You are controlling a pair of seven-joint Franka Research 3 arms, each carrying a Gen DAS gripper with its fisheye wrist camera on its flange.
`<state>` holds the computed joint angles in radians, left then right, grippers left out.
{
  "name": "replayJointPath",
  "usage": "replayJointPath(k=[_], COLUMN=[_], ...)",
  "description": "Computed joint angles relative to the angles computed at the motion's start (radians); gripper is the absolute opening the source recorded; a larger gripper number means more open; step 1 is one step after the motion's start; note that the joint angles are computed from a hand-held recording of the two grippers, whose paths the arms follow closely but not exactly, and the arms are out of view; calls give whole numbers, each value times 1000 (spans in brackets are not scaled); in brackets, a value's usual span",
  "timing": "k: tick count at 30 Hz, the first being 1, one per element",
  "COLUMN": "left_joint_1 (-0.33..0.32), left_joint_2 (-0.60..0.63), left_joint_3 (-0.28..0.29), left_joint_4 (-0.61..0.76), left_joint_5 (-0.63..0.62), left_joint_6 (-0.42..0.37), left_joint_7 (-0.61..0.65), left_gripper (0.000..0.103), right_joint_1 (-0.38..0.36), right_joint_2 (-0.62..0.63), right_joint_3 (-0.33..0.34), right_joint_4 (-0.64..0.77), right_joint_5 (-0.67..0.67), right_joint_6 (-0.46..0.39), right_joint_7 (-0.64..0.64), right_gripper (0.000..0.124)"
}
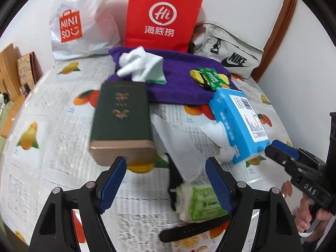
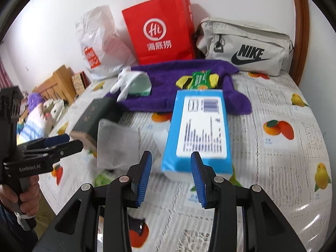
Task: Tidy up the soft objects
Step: 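Grasp the clear plastic bag with the left tool while the right tool reaches toward the green wipes pack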
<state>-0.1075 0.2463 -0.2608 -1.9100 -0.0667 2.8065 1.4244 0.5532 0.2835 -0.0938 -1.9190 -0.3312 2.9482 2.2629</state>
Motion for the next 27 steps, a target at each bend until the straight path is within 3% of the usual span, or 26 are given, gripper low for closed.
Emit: replayJointPath(k=[5, 10, 14, 17, 22, 24, 27], left_joint_1=[-14, -17, -18, -22, -23, -19, 8], left_joint_2=[39, 87, 120, 141, 165, 169, 151], left_joint_3=[-1, -9, -17, -17, -21, -26, -54], left_joint_4=[24, 67, 100, 124, 146, 151, 130], left_joint_5=[20, 28, 32, 39, 44, 39, 5], left_joint_6=[-18, -38, -54, -68, -63, -62, -42], left_joint_7=[-19, -37, -39, -41, -51, -46, -1], left_gripper=[68, 63, 60, 53, 18, 10, 7], right_joint_1=[0, 42, 22, 31, 28, 26, 46], right_joint_2=[-21, -33, -32, -21, -8, -5, -1], right_joint_3=[-7, -71, -56, -65, -54, -43, -49], right_joint_4=[-58, -102, -119, -119, -114, -113, -108], right_joint_5=[-8, -95, -76, -69, -39, -18, -9], right_joint_6=[34, 74, 94, 98, 94, 98, 107], right_joint_7=[16, 95, 85, 83, 47, 20, 5], right_gripper=[40, 37, 37, 36, 32, 31, 31])
